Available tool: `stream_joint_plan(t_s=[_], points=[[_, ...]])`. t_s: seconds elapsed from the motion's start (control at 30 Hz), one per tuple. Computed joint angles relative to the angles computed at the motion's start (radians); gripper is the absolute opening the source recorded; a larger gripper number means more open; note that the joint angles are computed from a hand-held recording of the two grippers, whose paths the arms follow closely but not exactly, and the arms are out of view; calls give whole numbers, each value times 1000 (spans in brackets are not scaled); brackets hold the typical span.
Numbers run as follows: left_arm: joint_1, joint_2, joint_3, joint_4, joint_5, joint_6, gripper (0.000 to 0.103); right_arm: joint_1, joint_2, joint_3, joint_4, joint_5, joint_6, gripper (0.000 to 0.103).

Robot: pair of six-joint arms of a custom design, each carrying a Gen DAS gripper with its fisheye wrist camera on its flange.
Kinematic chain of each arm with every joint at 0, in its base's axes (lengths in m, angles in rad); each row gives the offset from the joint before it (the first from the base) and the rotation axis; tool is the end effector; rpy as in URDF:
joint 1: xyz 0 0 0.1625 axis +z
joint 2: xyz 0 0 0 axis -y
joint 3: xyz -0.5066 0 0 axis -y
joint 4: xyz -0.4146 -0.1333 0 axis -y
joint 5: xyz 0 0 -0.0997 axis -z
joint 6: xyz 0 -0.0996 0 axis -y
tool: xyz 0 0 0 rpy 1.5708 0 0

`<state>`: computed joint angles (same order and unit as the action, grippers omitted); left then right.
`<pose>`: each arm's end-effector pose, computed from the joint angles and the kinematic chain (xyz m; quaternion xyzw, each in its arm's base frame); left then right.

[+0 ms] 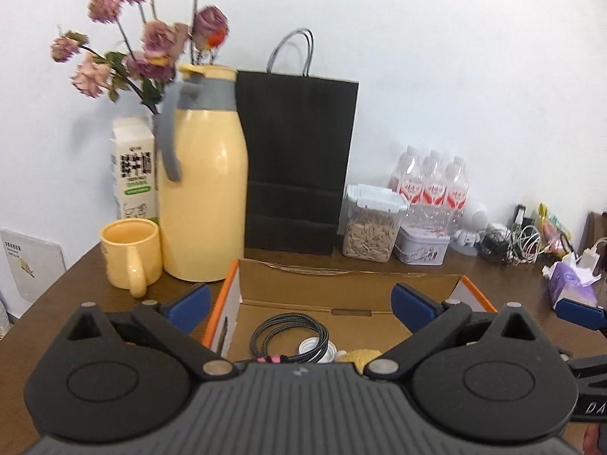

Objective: Organize objects
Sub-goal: 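Lower the braided cable into the cardboard box and open both grippers, then grasp the navy blue case with the right gripper while the left gripper approaches the small black cable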

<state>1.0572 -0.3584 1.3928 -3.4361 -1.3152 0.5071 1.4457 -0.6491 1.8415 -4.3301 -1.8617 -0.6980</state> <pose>-0.2671 -0.7961 -0.0075 0.3984 0.8170 -0.4007 0.1153 0.0225 -0.6605 0.1828 0.0999 -0.7013 0.5989 0.3734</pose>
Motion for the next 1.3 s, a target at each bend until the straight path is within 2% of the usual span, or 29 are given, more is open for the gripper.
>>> stream_joint_plan(t_s=[0.2,0.37,0.6,0.77,0.97,1.13,1.3], points=[[6,-72,118,-82,-7,-17,103,23,-14,93,-98,-25,-18,103],[17,-118,201,-132,1,7,103,34,-17,173,-154,-78,-26,103],[46,-160,282,-150,37,19,103,27,-1,274,-244,-135,-4,103],[72,-180,326,-141,73,14,103,13,21,334,-293,-150,21,103],[97,-189,361,-119,121,-8,103,-2,49,375,-264,-176,69,103],[105,-198,376,-113,124,-23,103,5,66,363,-216,-185,83,103],[103,-202,383,-115,116,-26,103,33,80,301,-143,-271,72,103]])
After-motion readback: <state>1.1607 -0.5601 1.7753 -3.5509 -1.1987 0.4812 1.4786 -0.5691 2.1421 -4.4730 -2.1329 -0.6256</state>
